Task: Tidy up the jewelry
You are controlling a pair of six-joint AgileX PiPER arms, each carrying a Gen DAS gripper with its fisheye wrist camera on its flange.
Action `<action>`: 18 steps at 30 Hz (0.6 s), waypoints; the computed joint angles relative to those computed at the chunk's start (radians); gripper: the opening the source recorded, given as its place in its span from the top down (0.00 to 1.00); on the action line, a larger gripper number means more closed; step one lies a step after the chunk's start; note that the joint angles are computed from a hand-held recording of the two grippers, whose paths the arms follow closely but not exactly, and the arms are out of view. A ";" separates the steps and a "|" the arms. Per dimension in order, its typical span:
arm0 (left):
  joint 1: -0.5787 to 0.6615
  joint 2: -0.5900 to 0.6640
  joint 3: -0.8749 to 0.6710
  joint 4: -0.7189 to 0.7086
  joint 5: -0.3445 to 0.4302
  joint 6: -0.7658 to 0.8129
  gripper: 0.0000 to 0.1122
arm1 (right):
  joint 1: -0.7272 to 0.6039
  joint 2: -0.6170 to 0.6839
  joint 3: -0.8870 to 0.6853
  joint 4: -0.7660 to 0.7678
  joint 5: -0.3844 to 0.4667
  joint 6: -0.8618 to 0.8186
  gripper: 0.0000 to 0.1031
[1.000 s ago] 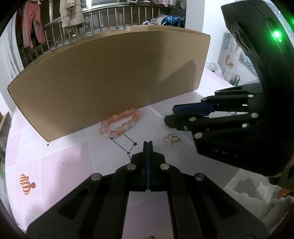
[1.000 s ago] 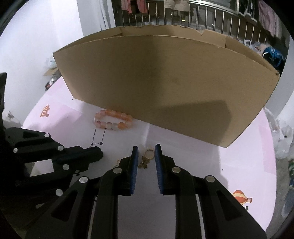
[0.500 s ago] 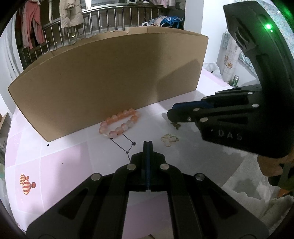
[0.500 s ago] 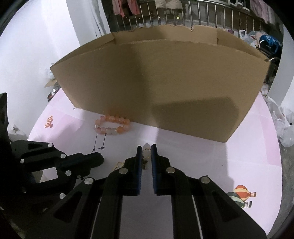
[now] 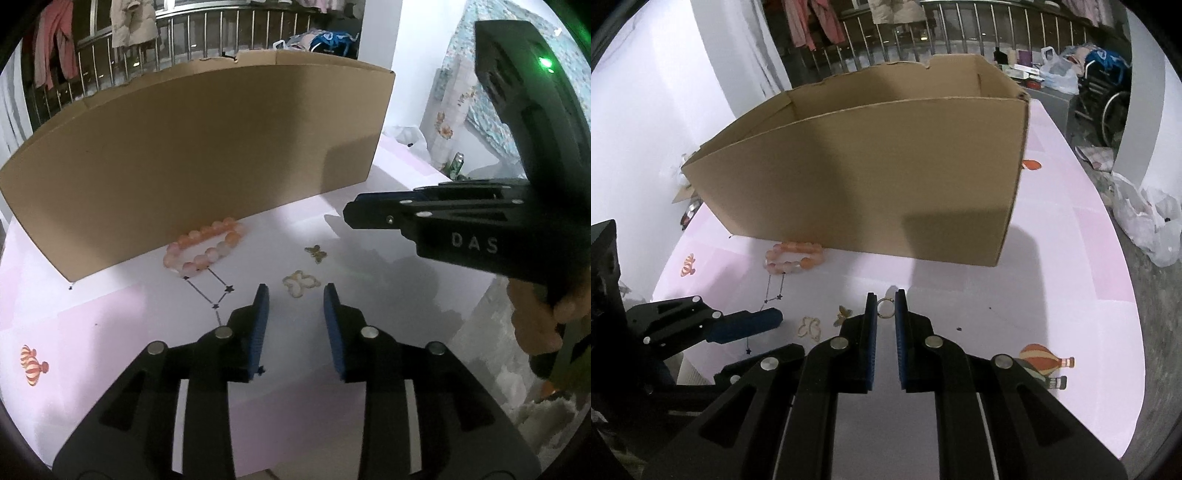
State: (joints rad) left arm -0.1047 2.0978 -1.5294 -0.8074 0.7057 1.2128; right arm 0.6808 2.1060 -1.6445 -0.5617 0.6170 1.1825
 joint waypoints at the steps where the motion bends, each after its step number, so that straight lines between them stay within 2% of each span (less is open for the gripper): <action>1: -0.004 0.001 0.005 0.002 -0.015 -0.002 0.74 | -0.001 -0.002 0.006 -0.002 -0.003 0.006 0.90; 8: -0.065 -0.014 0.053 0.014 -0.150 -0.008 0.77 | -0.007 -0.009 0.026 -0.011 -0.024 0.024 0.90; 11: -0.075 -0.012 0.043 0.025 -0.149 -0.019 0.84 | -0.006 -0.010 0.029 -0.015 -0.027 0.031 0.90; 18: -0.057 -0.015 0.036 0.017 -0.117 -0.009 0.86 | -0.006 -0.015 0.038 -0.024 -0.034 0.039 0.90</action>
